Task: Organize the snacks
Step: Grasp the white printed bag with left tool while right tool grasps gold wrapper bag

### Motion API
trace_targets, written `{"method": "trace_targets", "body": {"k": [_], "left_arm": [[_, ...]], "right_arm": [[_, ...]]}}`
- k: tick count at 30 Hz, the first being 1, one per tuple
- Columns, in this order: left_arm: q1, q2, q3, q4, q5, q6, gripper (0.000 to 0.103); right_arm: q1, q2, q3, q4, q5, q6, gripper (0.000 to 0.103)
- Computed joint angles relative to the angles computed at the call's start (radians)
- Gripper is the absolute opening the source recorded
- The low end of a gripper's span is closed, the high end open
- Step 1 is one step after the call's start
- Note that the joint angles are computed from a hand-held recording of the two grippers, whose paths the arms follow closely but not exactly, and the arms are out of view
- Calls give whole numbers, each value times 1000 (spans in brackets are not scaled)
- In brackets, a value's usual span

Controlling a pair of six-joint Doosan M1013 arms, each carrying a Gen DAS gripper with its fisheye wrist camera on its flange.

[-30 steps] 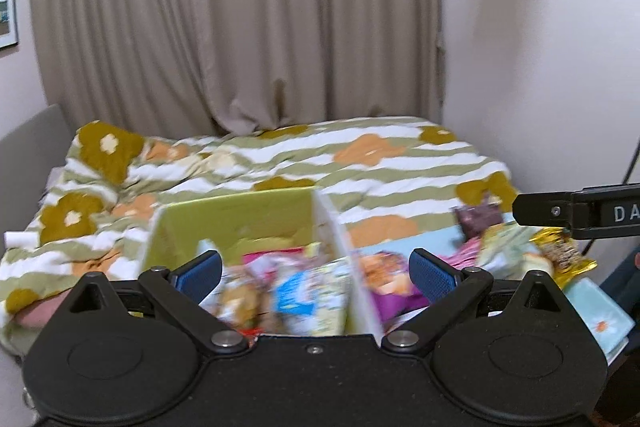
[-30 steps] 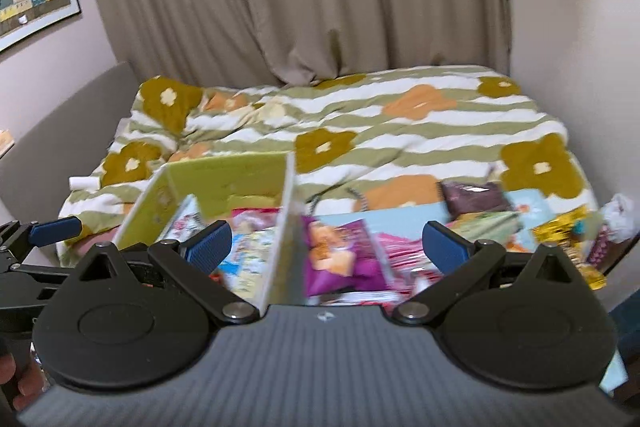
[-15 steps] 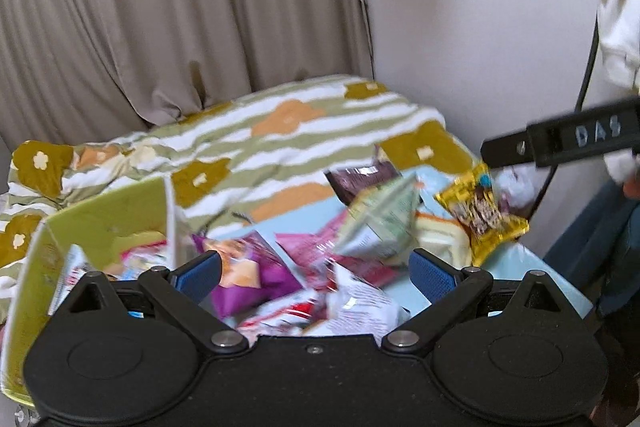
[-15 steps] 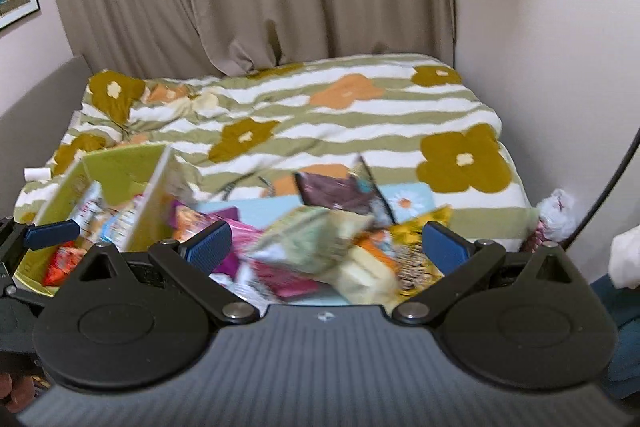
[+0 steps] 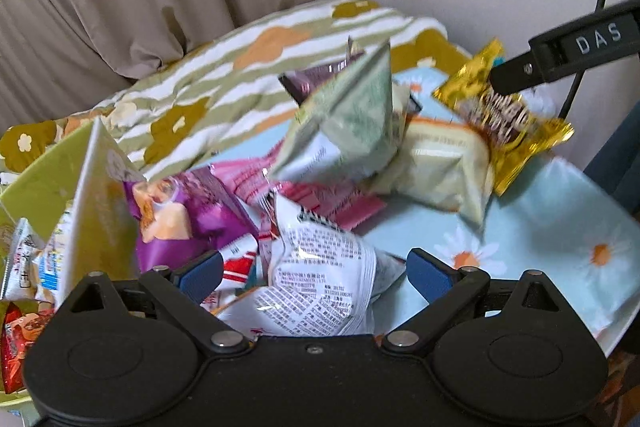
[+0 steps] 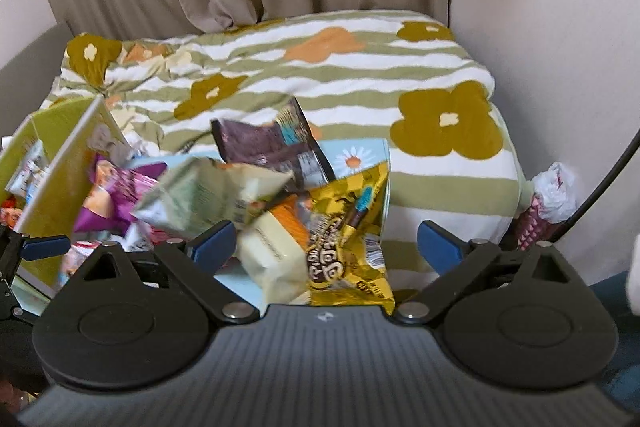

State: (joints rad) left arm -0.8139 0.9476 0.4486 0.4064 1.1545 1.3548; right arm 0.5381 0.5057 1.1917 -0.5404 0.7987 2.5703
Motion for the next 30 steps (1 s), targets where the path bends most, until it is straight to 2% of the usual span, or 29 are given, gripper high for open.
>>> {"method": "trace_targets", "body": {"k": [6, 9, 14, 16, 18, 22, 30], "left_arm": [[-1, 68, -102, 0, 81, 47, 96], [-3, 90, -136, 4, 105, 65, 95], [-5, 138, -226, -2, 178, 84, 90], [-5, 158, -264, -4, 210, 82, 82], [-8, 161, -270, 8, 221, 73, 74], [-8, 152, -258, 3, 217, 34, 69], [-11, 119, -201, -7, 185, -36, 68]], "right_arm": [[-24, 31, -5, 55, -19, -57, 102], [-35, 41, -8, 95, -26, -84, 98], [-45, 50, -7, 132, -36, -113, 96], [-48, 51, -6, 142, -39, -120, 95], [-52, 52, -3, 154, -44, -126, 93], [-60, 53, -2, 186, -52, -152, 88], [-62, 56, -5, 204, -57, -177, 86]]}}
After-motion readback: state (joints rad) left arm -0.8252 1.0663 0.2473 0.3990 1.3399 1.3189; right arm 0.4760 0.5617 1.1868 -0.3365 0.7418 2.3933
